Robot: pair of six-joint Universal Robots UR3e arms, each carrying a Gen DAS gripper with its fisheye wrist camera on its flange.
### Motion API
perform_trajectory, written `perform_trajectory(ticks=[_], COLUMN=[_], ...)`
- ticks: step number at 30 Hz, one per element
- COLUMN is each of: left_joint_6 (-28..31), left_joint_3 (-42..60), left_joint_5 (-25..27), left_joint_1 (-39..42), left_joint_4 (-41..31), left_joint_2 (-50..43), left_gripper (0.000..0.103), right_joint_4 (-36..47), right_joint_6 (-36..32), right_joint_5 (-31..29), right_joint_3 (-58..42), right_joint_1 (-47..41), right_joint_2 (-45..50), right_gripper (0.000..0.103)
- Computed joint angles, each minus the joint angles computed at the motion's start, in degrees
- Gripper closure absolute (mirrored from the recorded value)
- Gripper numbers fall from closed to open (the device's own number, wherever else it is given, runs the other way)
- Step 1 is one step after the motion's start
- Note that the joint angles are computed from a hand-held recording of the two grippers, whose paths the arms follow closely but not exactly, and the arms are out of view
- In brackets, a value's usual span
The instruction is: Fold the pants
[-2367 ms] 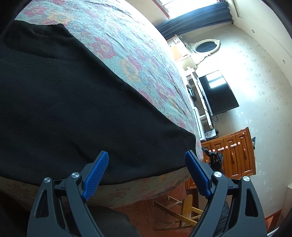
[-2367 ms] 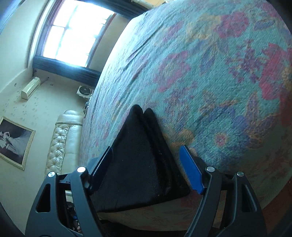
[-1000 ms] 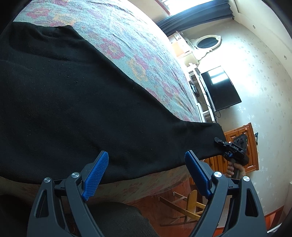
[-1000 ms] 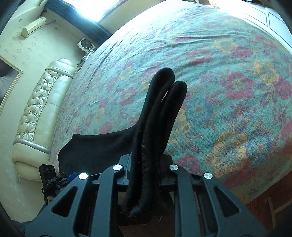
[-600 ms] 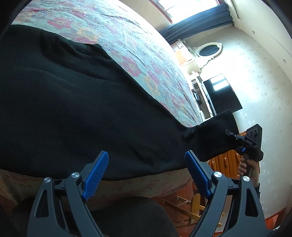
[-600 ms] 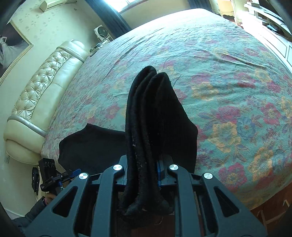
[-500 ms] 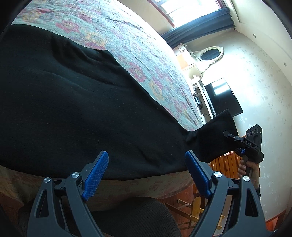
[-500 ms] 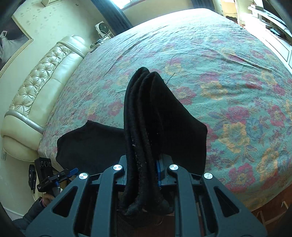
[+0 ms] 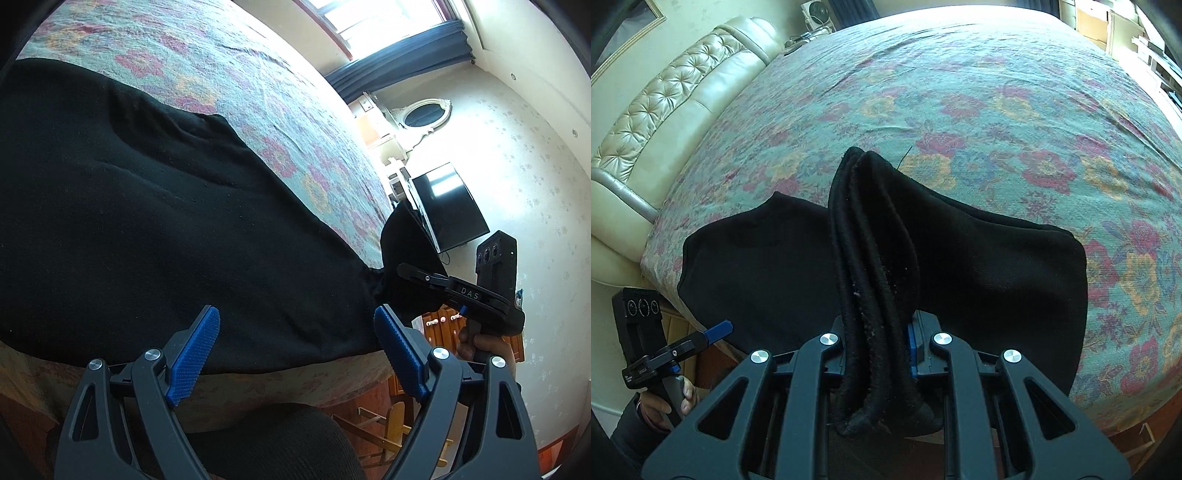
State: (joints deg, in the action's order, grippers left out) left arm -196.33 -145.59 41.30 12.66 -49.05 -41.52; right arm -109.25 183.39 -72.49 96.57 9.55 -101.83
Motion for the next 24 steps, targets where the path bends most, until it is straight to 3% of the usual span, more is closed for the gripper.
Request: perform_trajectory(ticks=[16,19,24], left_joint_6=[1.07,1.04,-0.56], left_joint_3=[0.49,0.46,0.66], left_joint_5=[-0.88,-0.82,0.35], left_joint_1=[1.80,1.78,0.16], left_joint_4=[-3.46,-3.35,-0.95], left_joint_2=[1.44,1.31,-0.11], left_gripper=[0.019,0.019,0.019], right_joint_4=[-13.21,-14.79,-17.66], right_joint_6=[11.81,13.23,15.45], right_joint_5=[-6.21,-6.87,-7.99], right_joint_3=[-0.14,0.38,0.82], right_joint_1=[13.30,14.21,16.20], right_joint_2=[15.73,16.41,17.59], right_gripper=[0.085,0.082,0.068])
